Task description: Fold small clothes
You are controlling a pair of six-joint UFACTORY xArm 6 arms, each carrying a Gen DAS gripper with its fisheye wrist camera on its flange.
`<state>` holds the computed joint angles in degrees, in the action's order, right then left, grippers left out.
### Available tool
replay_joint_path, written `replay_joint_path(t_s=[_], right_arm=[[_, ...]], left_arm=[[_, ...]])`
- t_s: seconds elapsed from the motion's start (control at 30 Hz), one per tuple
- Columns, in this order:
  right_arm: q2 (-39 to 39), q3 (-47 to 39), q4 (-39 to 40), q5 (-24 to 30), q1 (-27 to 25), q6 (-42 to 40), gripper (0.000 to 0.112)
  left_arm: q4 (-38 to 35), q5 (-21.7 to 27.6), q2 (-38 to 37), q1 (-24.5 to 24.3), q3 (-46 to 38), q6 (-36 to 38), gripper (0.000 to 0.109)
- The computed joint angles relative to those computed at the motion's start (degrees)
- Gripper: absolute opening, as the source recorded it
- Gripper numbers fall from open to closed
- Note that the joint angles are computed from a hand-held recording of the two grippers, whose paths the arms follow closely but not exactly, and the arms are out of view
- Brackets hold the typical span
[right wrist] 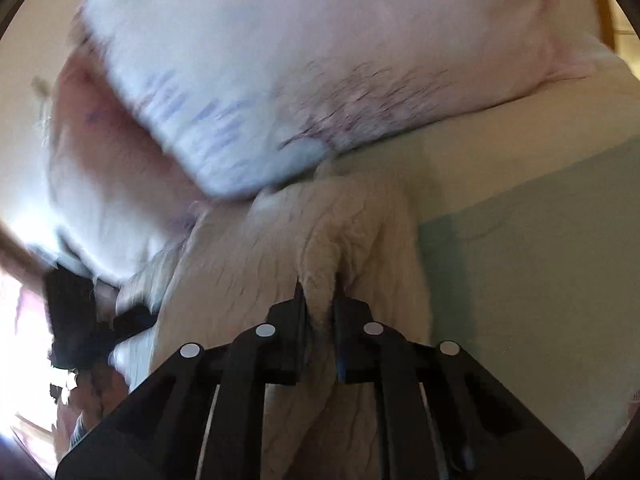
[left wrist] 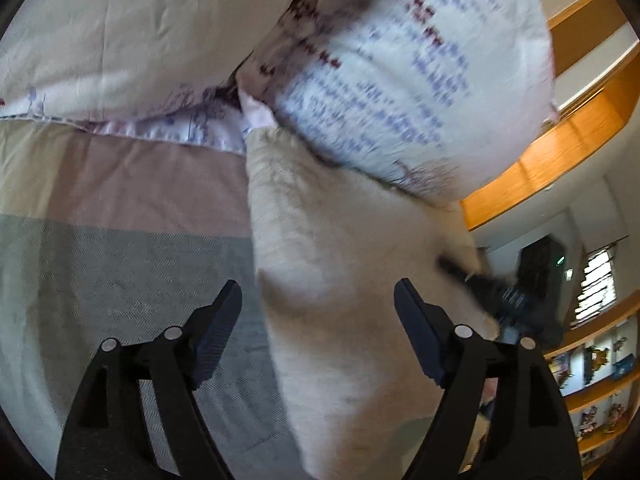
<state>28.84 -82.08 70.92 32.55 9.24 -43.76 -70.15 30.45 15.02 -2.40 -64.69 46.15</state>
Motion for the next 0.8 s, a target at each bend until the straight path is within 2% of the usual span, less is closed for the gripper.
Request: replay_joint_path(t_s=[0.07,0.1,0.17,0.2,0.3,0.33,0.37,0.4,0.43,0.47,0.5,0.53,0.57,0.63,0.67,0.73,0.77,0.8], right_arm=[[0.43,-0.44,4.37,1.46,-1.37,-0.56,0.012],[0.28,-0.08,4.50,3.05,-1.81,-0.51,0.020],[-0.69,1.87,2.10,3.56,-1.92,1.06,0.061],[-1.01,2.73,1.92,4.16,-2.16,1.21,0.094],[-0.81,3.58,3.15,8.38,-3.36,0.32,0.095],[-0.82,4.10,4.28,8.64,-3.29,-1.09,0.092],[-1.02,4.36,3.09,8.08,-2.92,-1.40,0.082],[-0.30,3.80,2.43,9.92,-2.80,-0.94,0.045],[-0.26,3.91,4.18,11.36,-3.11,-1.34,0.038],[-1.37,5.25,6.00,10.41,-2.63,-3.11,0.034],[-2.52,6.29,7.13,9.62,-1.98,-4.65,0.031],[-3.47,7.12,8.52,9.91,-1.55,-6.12,0.028],[-4.30,7.65,9.44,11.09,-1.05,-7.39,0.027],[-4.92,7.43,9.43,12.54,1.19,-9.02,0.025],[-4.63,6.82,8.57,11.63,3.15,-9.13,0.025],[-2.63,4.48,6.21,7.91,7.32,-8.17,0.027],[-1.34,3.13,3.45,5.06,9.36,-5.78,0.030],[-1.13,2.95,1.58,2.64,10.53,-4.02,0.041]], left_arm=[[1.90,-1.73,1.91,-1.41,-1.30,-2.20,0.088],[1.64,-1.59,2.78,-1.80,-1.88,-2.07,0.089],[0.76,-1.91,5.56,-3.29,-4.03,-2.07,0.090],[0.54,-1.43,6.59,-3.57,-4.86,-2.10,0.090],[-1.40,-2.64,8.31,-5.22,-7.29,-0.52,0.092],[-2.72,-2.99,8.97,-5.80,-8.01,0.65,0.084],[-2.01,-3.26,9.36,-6.00,-8.51,-0.43,0.075],[-3.05,-4.65,9.73,-6.53,-9.16,-0.17,0.066],[-5.27,-4.13,9.69,-6.25,-9.16,1.95,0.053],[-8.34,-2.79,8.80,-5.29,-8.29,5.11,0.041],[-10.07,-0.22,6.50,-3.56,-5.96,7.40,0.038],[-10.33,2.56,3.86,-1.40,-3.51,8.82,0.036],[-10.51,3.26,1.84,-0.50,-1.52,10.45,0.036],[-10.64,-0.50,-3.53,0.43,3.70,15.03,0.036],[-10.89,-2.83,-5.71,1.35,5.75,17.24,0.037],[-8.71,-6.97,-6.13,2.32,6.32,16.56,0.042],[-5.95,-9.83,-5.14,2.77,5.78,14.30,0.047],[-3.19,-12.48,-4.43,2.82,5.75,11.17,0.050]])
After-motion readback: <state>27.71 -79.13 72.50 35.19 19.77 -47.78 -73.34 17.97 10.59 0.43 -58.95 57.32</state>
